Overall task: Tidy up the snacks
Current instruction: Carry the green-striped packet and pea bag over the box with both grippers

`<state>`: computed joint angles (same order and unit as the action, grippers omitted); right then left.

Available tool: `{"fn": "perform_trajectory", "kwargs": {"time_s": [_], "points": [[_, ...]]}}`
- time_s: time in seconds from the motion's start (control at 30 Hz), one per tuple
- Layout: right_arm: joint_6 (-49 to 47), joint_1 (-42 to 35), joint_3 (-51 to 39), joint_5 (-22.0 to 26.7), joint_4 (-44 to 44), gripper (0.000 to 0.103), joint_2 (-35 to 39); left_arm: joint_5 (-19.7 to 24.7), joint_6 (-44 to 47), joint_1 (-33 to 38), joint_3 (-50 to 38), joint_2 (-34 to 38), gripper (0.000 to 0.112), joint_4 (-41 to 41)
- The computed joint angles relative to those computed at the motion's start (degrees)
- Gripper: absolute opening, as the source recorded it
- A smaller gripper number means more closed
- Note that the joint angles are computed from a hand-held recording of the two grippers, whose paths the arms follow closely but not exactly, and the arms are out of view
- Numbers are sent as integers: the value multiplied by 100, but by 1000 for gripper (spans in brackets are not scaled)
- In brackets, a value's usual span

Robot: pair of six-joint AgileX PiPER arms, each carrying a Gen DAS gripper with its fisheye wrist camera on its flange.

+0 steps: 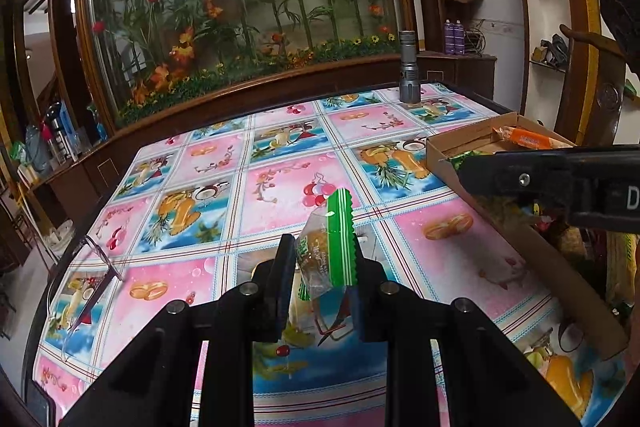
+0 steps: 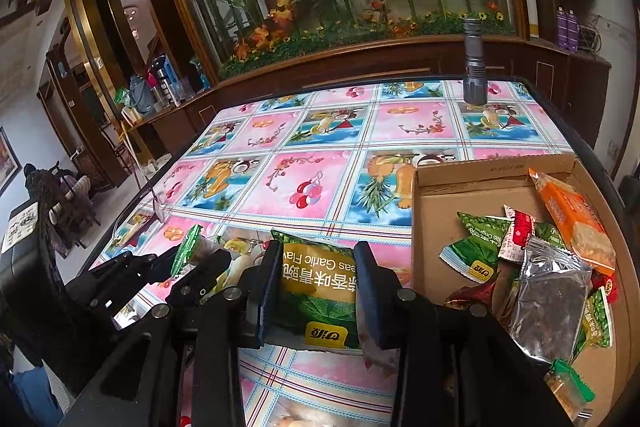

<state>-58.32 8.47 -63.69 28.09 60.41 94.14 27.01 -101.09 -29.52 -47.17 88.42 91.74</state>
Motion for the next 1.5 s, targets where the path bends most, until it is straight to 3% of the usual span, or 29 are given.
{"fn": "perform_trajectory", "kwargs": {"time_s": [1.03, 1.13, 1.23, 1.37, 1.5], "points": [[-96, -288, 11, 154, 338, 39, -65, 76, 8, -93, 2, -31, 23, -21], [-149, -486, -19, 229, 516, 39, -75, -148, 290, 1, -87, -95, 23, -328], [-97, -808, -68, 341, 733, 39, -58, -887, 543, 300, -128, -243, 23, -650], [101, -1200, -124, 475, 906, 39, -17, -1385, 684, 408, -202, -253, 23, -834], [271, -1656, -171, 683, 1037, 39, -28, -1569, 983, 291, -388, -126, 23, -1237]]}}
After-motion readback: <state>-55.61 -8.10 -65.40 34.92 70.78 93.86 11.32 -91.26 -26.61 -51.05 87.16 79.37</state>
